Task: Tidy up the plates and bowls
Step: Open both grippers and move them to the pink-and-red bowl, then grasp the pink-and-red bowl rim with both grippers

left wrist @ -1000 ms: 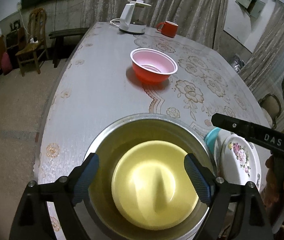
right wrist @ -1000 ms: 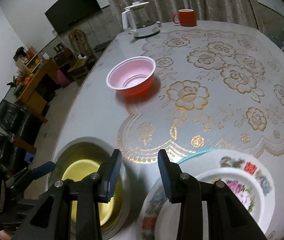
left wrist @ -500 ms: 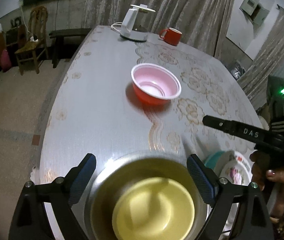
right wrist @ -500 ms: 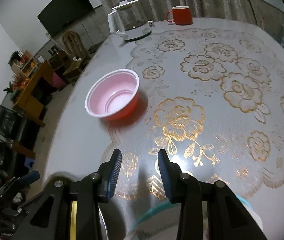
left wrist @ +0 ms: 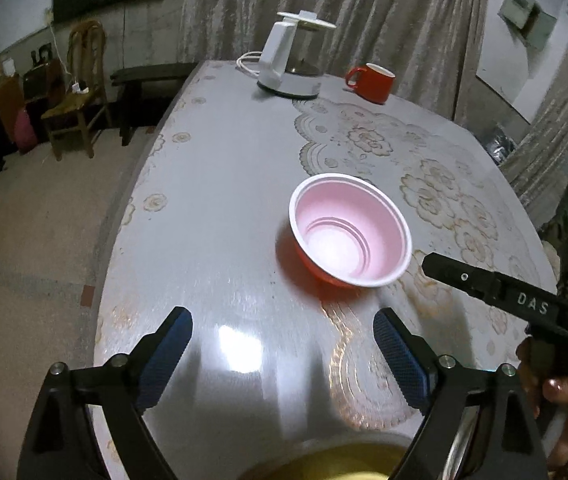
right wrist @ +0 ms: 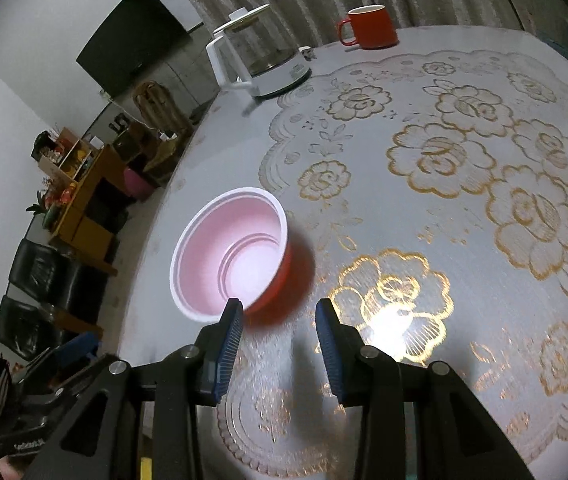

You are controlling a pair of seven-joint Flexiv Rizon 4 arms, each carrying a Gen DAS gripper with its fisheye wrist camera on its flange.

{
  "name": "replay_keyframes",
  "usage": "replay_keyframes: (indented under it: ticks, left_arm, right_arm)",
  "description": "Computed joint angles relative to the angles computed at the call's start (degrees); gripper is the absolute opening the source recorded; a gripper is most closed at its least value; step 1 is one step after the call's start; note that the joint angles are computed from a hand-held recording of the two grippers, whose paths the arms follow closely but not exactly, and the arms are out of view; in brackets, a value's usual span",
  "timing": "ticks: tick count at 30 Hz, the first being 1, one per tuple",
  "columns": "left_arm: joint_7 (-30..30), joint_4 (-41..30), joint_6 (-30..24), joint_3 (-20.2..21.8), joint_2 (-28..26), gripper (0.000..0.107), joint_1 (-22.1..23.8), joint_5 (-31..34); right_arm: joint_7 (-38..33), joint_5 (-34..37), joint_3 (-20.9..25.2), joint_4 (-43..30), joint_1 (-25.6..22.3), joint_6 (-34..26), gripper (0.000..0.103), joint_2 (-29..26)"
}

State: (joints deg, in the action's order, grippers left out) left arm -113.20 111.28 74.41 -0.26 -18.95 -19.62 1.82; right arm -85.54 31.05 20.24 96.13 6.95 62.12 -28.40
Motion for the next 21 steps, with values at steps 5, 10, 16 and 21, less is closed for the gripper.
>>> replay_keyframes:
  ticks: [5, 10, 16, 21]
  left_arm:
    - [0.96, -2.89, -0.36, -0.07, -2.43, 0.089, 0.22, 0.05]
    - [2.9, -5.23, 0.06, -0.64, -4.76, 0.088, 0.6, -1.26]
    - [4.28, -7.26, -0.43, -0.87, -6.82, 0.084, 0.57, -2.57]
    - [6.18, -8.92, -2.12, -1.3, -8.45, 0.073, 0.79, -3.83]
  right_arm:
    - [-1.26, 0.84, 0.94, -2.72, -0.38, 0.14, 0.037, -2.65]
    - [-2.64, 2.02, 1.8, -5.01, -0.9, -0.39, 0.037, -4.51]
    - [-0.46, -1.1, 0.43, -6.1, 0.67, -2.35, 0.037, -5.84]
    - [-0.73, -0.94, 0.88, -6.5, 0.44, -1.99, 0.034, -6.71]
